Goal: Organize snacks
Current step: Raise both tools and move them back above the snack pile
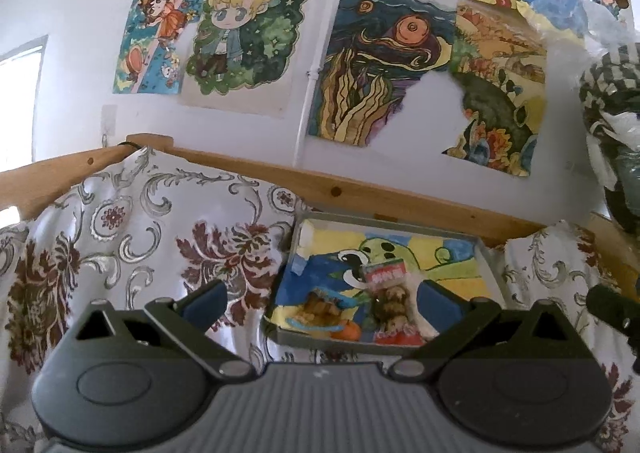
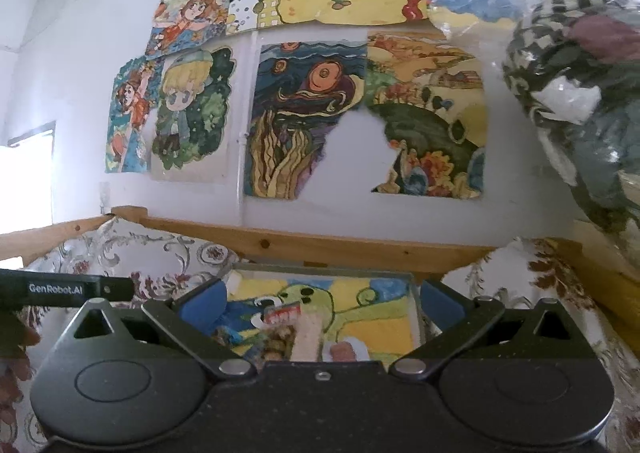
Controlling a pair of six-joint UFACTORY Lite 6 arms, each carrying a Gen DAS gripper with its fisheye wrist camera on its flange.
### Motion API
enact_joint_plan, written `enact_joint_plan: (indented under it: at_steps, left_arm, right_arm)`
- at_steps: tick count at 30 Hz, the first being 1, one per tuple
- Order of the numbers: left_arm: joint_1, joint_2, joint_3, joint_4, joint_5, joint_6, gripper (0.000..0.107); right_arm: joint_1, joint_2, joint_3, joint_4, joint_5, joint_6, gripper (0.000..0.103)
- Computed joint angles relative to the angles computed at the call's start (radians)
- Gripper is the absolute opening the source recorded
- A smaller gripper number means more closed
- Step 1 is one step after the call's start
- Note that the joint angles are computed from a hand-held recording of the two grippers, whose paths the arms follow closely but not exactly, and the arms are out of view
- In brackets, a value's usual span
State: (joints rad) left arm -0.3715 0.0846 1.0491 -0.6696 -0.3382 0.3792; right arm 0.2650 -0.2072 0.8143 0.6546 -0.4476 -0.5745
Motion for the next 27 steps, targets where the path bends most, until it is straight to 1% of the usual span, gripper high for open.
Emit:
enact_joint_plan:
  at_steps: [4,9,12,15,19,20,22,23,27]
  left_arm:
    - [-0.035,-0.043,-0.088,-0.001,-0.042,-0.022,0.103]
    - [-0.084,-0.057,-0.166,-0.075,-0.079,0.052,0.103]
    - [-0.092,-0.070,-0.206,-0.053,-0.081,0.013,0.103]
    - [-0.101,-0.087,-0.251,-0.052,-0.093,0.002,0.103]
    - [-0.123,-0.100,-0.312,-0.085,-0.142,0.019,0.103]
    - [-0.131,-0.098,-0.330,-0.091,-0.167,0.022,0.103]
    - [-0.145,-0.090,-0.354,-0.115,-0.202,0.056,0.103]
    - [-0.148,-0.083,-0.360,-0.122,-0.209,0.069,0.103]
    - [-0.150,-0.064,-0.379,-0.121,-0.188,0.063,0.103]
  right_arm:
    - [0.038,-0.065,-0.097,0.070,-0.045,-0.032,0.102]
    - [0.093,-0.123,-0.239,0.108,-0.141,0.014,0.102]
    - [0.123,-0.142,-0.299,0.148,-0.185,0.010,0.102]
    - [0.144,-0.158,-0.344,0.173,-0.208,0.001,0.102]
    - [0.170,-0.199,-0.420,0.222,-0.225,0.004,0.102]
    - [0.175,-0.208,-0.433,0.237,-0.223,0.006,0.102]
    - [0.194,-0.226,-0.453,0.313,-0.217,-0.022,0.102]
    - [0.215,-0.237,-0.463,0.379,-0.226,-0.058,0.102]
    - [0.258,-0.289,-0.495,0.535,-0.236,-0.161,0.102]
